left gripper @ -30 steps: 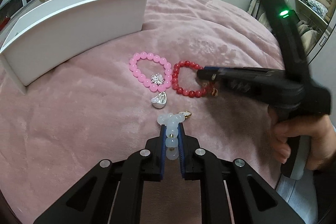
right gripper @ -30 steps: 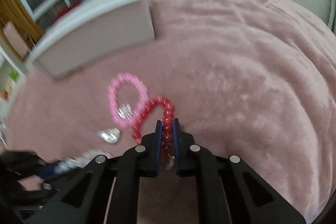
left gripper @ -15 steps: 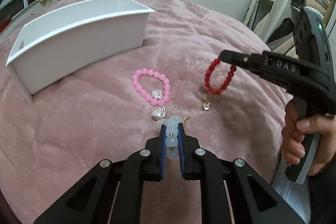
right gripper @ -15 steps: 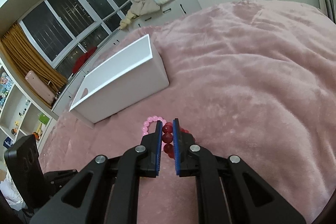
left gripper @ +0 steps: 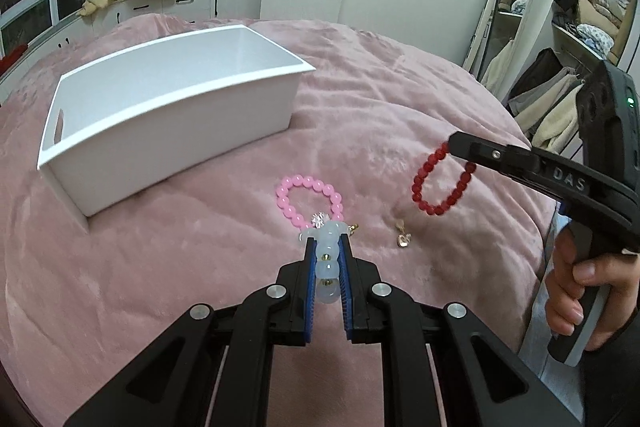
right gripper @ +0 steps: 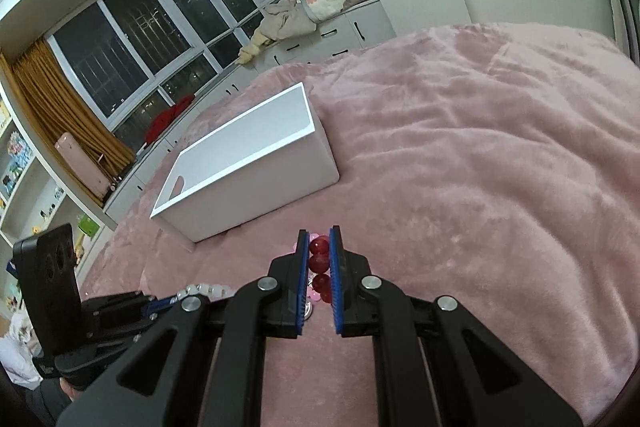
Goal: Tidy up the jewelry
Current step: 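Lift both bracelets and carry them toward the white box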
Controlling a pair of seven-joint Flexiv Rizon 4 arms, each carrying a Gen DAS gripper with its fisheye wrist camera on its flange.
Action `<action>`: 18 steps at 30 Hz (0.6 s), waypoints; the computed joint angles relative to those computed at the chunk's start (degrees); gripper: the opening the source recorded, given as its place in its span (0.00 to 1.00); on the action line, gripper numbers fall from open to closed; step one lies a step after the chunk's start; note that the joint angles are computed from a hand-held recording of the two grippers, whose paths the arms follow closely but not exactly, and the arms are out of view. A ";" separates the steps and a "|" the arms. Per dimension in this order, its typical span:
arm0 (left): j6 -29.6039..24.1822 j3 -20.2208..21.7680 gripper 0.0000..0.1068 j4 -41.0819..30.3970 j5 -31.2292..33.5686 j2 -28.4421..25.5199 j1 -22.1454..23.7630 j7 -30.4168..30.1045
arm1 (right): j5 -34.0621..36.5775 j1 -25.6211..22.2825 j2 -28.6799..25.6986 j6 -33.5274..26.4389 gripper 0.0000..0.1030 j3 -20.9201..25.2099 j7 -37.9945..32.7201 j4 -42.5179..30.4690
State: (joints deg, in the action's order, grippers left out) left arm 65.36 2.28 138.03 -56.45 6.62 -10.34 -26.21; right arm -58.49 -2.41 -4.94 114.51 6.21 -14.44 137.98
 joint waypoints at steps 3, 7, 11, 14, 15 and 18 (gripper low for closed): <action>-0.13 -0.06 0.14 -0.94 -0.39 -0.55 0.13 0.40 | -5.95 -1.16 0.39 -0.97 0.10 -0.58 4.13 -1.32; -0.85 -0.18 0.14 -2.48 -1.18 -1.53 0.57 1.13 | -7.37 -0.78 0.58 -2.15 0.10 -1.09 5.11 -2.39; -1.54 -0.33 0.14 -3.81 -1.47 -2.34 1.24 1.67 | -7.36 -0.41 0.68 -3.24 0.10 -1.06 5.14 -3.49; -1.86 -0.46 0.14 -4.76 -2.09 -2.91 1.68 2.29 | -6.79 -0.17 0.19 -3.85 0.10 -0.74 4.91 -4.63; -1.83 -0.49 0.14 -5.09 -2.23 -3.08 1.87 2.43 | -7.54 -0.35 -0.31 -3.99 0.10 -0.53 5.61 -5.46; -2.31 -0.43 0.14 -6.66 -2.80 -3.94 2.75 2.89 | -12.26 -1.80 -2.06 -3.83 0.10 0.12 9.52 -8.41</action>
